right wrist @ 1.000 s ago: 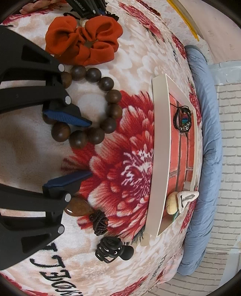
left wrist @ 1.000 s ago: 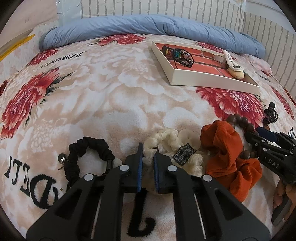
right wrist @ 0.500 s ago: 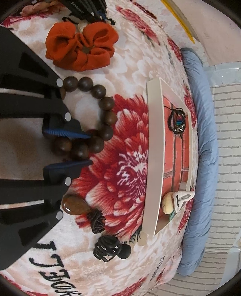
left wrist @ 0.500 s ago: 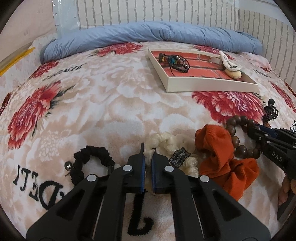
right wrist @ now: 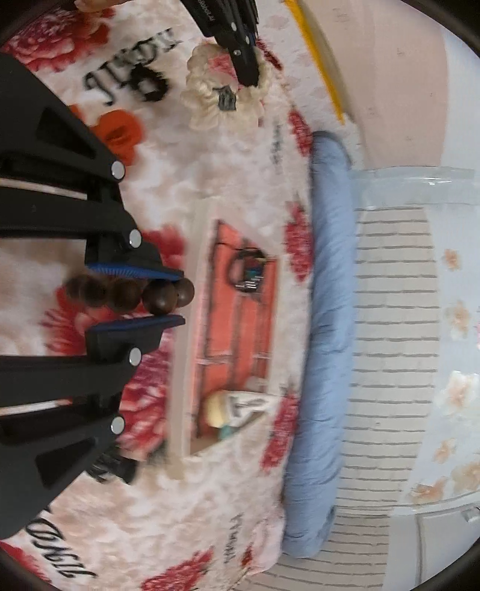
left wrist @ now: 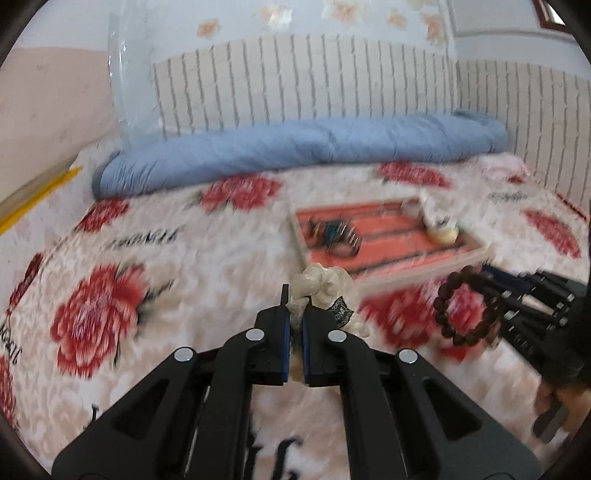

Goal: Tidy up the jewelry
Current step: 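Carry the cream scrunchie and bead bracelet over the tray with both tools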

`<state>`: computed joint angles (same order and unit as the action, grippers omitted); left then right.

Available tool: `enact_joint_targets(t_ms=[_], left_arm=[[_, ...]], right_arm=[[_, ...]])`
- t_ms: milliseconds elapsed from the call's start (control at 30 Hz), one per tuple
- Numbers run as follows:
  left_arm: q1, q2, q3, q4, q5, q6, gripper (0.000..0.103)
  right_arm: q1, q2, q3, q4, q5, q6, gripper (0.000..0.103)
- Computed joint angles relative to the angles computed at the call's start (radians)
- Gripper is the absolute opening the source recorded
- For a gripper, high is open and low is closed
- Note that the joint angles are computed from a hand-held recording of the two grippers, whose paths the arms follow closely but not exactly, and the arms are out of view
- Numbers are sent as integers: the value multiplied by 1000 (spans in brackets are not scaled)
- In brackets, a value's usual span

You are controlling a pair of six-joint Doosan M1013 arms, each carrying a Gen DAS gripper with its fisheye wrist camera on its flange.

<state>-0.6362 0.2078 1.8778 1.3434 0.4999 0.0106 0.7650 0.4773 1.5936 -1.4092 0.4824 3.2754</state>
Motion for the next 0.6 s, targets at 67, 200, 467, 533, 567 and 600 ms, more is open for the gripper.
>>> enact_joint_targets(t_ms=[67, 200, 467, 533, 567, 600], left_arm=[[-7, 11, -40, 1, -9, -2, 3], [-11, 50, -121, -6, -45, -14, 3], [4, 162, -278, -111, -71, 42, 3], [9, 191, -309, -136, -61, 67, 3], [14, 207, -324, -148, -66, 76, 3], [17, 215, -332, -154, -69, 80, 3]], right_arm=[[-14, -9, -5, -53, -7, 40, 20], [-57, -22, -20, -102, -61, 83, 20], [-130, 9, -73, -130, -132, 81, 20], [-143, 29, -95, -92, -137, 31, 20], [-149, 40, -105, -74, -136, 12, 20], [-153, 45, -109, -62, -136, 2, 20]])
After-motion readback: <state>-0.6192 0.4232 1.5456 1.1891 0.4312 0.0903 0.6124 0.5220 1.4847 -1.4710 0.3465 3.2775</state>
